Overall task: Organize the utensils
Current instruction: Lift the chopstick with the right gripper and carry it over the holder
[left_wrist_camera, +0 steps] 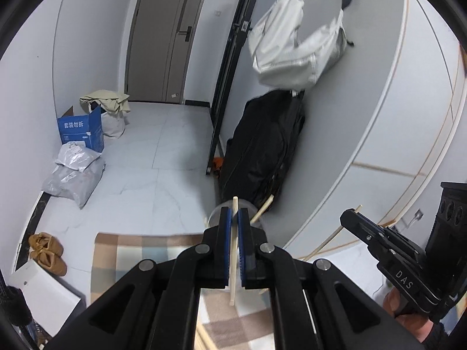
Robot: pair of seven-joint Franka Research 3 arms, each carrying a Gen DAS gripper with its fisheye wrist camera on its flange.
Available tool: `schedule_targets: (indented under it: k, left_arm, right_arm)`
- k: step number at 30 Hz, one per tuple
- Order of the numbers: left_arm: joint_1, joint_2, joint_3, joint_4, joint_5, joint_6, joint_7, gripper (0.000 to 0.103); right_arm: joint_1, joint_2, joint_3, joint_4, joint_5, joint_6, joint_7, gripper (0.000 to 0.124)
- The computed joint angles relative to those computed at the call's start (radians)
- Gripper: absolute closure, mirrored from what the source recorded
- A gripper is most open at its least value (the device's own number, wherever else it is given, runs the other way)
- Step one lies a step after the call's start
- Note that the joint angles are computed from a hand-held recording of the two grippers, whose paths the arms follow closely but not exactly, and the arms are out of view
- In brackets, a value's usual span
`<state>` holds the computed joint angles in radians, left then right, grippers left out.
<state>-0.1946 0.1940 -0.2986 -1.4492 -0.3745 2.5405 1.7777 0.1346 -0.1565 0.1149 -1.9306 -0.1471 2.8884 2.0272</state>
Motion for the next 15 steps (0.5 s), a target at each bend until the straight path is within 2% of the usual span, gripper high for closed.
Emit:
schedule_targets:
  k: [10, 15]
  left_arm:
    - [-0.024, 0.188, -0.016, 0.294, 0.078, -0.043, -0.087, 0.103]
    - [-0.025, 0.265, -0.023, 0.38, 0.113, -0.047, -0.108, 0.103]
  right_arm:
    - [0.049, 0.197, -0.066, 0.336, 0.042, -0.125, -0.188, 0.12]
    - [0.074, 0.3, -0.094, 0.479, 0.089, -0.169, -0.279, 0.12]
